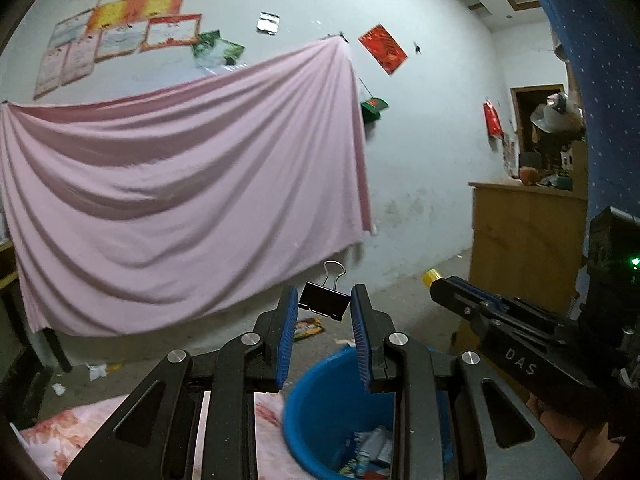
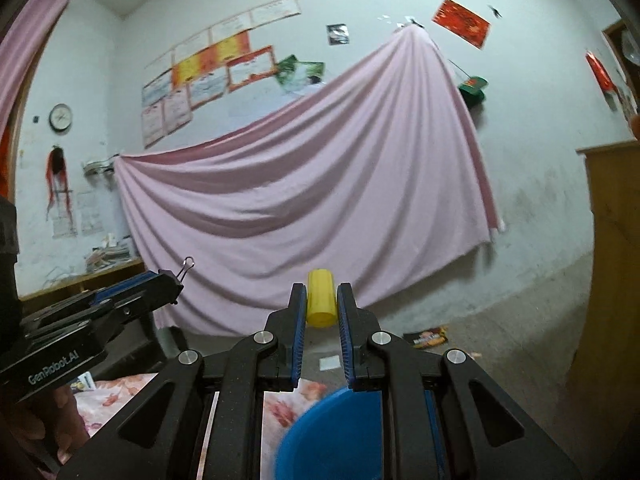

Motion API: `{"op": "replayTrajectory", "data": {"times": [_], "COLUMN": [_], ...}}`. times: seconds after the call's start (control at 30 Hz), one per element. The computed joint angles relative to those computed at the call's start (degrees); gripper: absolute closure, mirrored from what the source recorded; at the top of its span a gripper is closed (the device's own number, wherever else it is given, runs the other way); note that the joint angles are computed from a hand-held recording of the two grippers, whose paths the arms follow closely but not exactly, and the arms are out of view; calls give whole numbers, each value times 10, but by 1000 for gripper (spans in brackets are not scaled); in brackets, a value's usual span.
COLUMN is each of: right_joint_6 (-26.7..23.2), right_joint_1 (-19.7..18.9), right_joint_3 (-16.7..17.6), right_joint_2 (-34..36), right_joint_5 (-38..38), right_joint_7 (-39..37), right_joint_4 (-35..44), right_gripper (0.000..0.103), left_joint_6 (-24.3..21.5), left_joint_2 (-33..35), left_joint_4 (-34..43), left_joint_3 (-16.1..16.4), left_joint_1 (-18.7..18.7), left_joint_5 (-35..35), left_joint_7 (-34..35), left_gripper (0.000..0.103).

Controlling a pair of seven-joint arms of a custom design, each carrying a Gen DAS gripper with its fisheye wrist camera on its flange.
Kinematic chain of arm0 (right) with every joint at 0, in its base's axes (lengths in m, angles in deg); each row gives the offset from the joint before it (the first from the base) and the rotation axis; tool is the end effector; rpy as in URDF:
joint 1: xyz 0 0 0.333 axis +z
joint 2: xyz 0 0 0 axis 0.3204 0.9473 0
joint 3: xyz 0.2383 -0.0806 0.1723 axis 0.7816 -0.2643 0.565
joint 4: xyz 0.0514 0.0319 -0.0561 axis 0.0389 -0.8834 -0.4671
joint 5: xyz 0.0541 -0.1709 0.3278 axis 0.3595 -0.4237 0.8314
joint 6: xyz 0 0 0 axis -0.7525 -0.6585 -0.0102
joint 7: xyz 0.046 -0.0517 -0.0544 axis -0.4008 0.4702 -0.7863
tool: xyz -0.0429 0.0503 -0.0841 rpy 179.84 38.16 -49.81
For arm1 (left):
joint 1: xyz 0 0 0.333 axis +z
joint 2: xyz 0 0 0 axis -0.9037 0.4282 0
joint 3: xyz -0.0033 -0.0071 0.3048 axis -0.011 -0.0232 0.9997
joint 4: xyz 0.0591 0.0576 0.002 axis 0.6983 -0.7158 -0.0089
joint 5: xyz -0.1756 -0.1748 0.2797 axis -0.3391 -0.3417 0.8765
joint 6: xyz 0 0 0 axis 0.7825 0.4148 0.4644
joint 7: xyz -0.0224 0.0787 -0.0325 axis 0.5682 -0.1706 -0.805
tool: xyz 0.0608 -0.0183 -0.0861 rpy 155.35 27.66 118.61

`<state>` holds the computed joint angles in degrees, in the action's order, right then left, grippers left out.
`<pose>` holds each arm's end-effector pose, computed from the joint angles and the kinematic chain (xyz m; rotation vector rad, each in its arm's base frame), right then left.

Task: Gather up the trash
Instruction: 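Lift the yellow item and binder clip and carry them over the blue basin, then open both grippers to drop the items into the blue basin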

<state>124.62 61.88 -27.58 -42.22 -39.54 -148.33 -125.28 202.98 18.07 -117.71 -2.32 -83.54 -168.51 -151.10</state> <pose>0.4578 0.4606 0.5380 -0.9691 1.5121 -1.0927 0.5516 -0.3537 0.5415 -0.6257 2.0856 -1.5971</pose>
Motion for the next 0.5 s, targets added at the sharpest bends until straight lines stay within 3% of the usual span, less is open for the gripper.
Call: {"op": "replayTrajectory", "data": {"times": [0.13, 0.23, 0.33, 0.5], "right_joint_6": [3, 11, 12, 23], "right_joint_1": [-10, -21, -29, -39], "right_joint_3": [5, 11, 14, 15], "right_joint_2": [-25, -33, -35, -33], "right_joint_5": [28, 57, 83, 137], "right_joint_7": [8, 3, -10, -36], "right_joint_4": [-35, -46, -46, -42], "right_gripper": [89, 89, 89, 89], "left_joint_6": [5, 23, 3, -47], "left_joint_2": [6, 17, 25, 45], "left_joint_4": [-6, -14, -16, 11], "left_joint_3": [-1, 14, 48, 72], "left_joint_1": [-14, -39, -67, -79], "left_joint_5": [74, 210, 340, 456], "left_joint_7": [-68, -202, -350, -494], "left_gripper": [80, 80, 80, 80]}}
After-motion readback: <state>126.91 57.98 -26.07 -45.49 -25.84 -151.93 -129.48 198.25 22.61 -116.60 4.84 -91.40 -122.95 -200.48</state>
